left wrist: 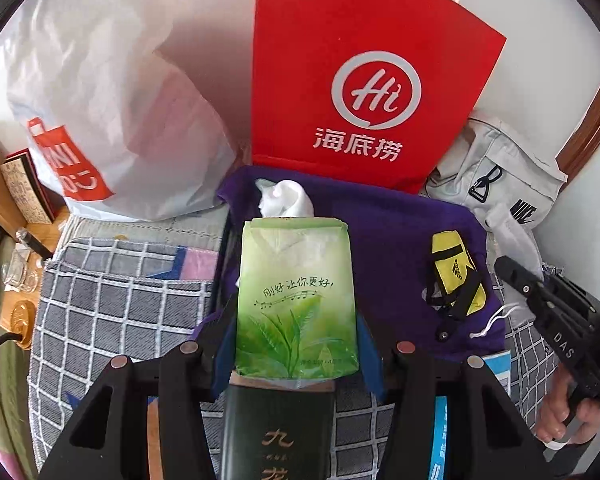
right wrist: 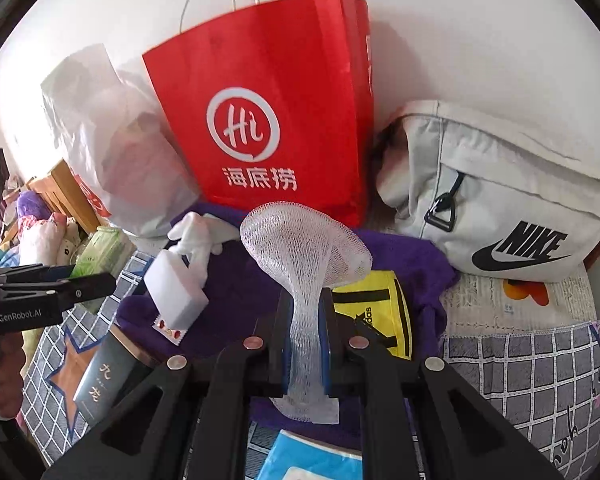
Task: Organize soft objects
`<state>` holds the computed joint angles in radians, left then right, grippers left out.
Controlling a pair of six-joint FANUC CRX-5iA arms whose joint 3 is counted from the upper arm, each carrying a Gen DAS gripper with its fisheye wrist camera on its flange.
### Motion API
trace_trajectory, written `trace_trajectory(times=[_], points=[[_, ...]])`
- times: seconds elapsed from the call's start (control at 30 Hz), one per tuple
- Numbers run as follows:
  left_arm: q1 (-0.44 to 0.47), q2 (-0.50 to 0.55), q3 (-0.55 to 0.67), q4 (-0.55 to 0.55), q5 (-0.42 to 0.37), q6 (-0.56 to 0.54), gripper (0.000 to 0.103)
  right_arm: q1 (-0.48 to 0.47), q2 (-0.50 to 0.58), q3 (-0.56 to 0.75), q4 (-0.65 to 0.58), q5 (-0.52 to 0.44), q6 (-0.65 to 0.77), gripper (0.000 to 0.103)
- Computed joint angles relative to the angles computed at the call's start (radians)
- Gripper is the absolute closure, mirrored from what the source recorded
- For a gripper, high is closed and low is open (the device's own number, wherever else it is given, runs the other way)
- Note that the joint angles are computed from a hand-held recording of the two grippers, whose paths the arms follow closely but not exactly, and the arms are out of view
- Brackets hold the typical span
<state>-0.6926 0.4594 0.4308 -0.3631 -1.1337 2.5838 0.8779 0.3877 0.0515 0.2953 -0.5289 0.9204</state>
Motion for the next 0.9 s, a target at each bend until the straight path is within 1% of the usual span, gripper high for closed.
trace_trajectory(times=[0.13,0.17,0.27,0.4,0.57,0.7,0.8,0.87,0.9], points=[[0.015,0.032,0.019,0.036,0.030,-0.032,0.053,-0.014,0.023,0.014,-0.032,0.002,0.026,0.091],[0.018,0.044,0.029,0.043,0.033,-0.041,0.053,-0.019,0.033,0.034,-0.059,-0.017,0.053,0.091],[0.029,0.081,0.065,0.060,0.028,-0.071,0.053,-0.024,0.047,0.047,-0.072,-0.030,0.074,0.091],[0.055,0.116,0.092,0.094,0.037,-0.090,0.053,-0.037,0.071,0.079,-0.111,-0.058,0.099,0.091],[0.074,0.166,0.139,0.111,0.027,-0.109,0.053,-0.048,0.098,0.108,-0.141,-0.080,0.132,0.091],[0.080,0.182,0.150,0.112,0.037,-0.122,0.053,-0.054,0.119,0.130,-0.161,-0.100,0.144,0.091],[0.080,0.181,0.138,0.111,0.053,-0.130,0.053,-0.060,0.129,0.149,-0.200,-0.112,0.172,0.091],[0.083,0.179,0.132,0.111,0.060,-0.133,0.053,-0.061,0.134,0.155,-0.206,-0.116,0.174,0.090],[0.086,0.176,0.125,0.119,0.069,-0.135,0.052,-0.060,0.138,0.158,-0.206,-0.119,0.173,0.088]])
